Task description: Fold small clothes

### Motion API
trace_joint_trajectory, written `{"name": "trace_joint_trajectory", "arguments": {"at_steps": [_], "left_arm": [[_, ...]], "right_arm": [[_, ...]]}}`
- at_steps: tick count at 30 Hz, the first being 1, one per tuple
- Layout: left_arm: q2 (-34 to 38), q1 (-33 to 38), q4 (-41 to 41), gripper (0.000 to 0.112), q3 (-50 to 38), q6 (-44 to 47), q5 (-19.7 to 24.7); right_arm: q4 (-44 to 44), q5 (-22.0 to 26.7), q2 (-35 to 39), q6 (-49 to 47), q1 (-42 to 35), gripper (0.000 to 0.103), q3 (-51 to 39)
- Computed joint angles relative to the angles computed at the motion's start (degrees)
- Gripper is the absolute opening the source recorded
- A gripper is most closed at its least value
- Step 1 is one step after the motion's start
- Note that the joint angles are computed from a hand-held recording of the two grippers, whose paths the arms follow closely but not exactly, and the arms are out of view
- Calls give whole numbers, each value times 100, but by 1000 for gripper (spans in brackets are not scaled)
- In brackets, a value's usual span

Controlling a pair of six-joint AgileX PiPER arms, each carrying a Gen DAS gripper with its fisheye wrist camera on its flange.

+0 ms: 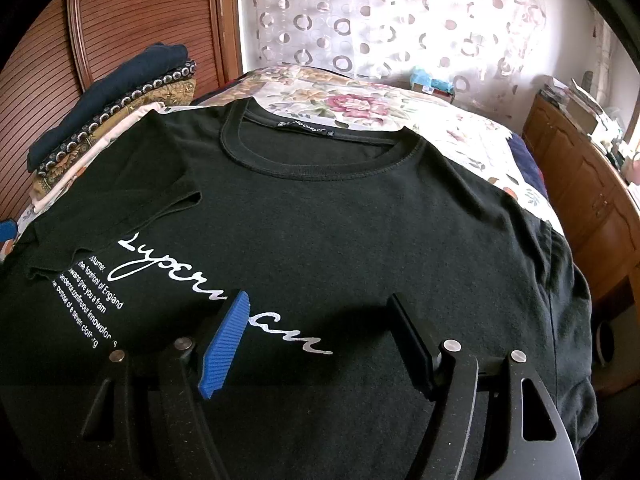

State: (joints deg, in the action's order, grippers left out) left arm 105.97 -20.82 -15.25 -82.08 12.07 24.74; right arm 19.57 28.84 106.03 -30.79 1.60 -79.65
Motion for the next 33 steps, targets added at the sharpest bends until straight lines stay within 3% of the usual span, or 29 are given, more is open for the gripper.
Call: {"name": "trace_joint_trajectory", "arguments": {"at_steps": [7,15,20,23,33], "left_arm": [[452,-38,581,79,-378,-585,348],[786,55,504,79,-875,-638,863],[909,-140,1133,83,-1071,-1074,995],[981,-247,1470,89,-1170,-1247,1105],[1027,-271,1631,91,-1216,-1284,1141]], "right_arm": [[-4,3,-6,4,0,73,3],[420,152,-220,-343,-246,73,181],[1336,123,-803,-1278,-1057,73,642],[1435,198,-920,-1493,-1640,73,679],[1692,743,-463,-1930,-3143,70,463]]}}
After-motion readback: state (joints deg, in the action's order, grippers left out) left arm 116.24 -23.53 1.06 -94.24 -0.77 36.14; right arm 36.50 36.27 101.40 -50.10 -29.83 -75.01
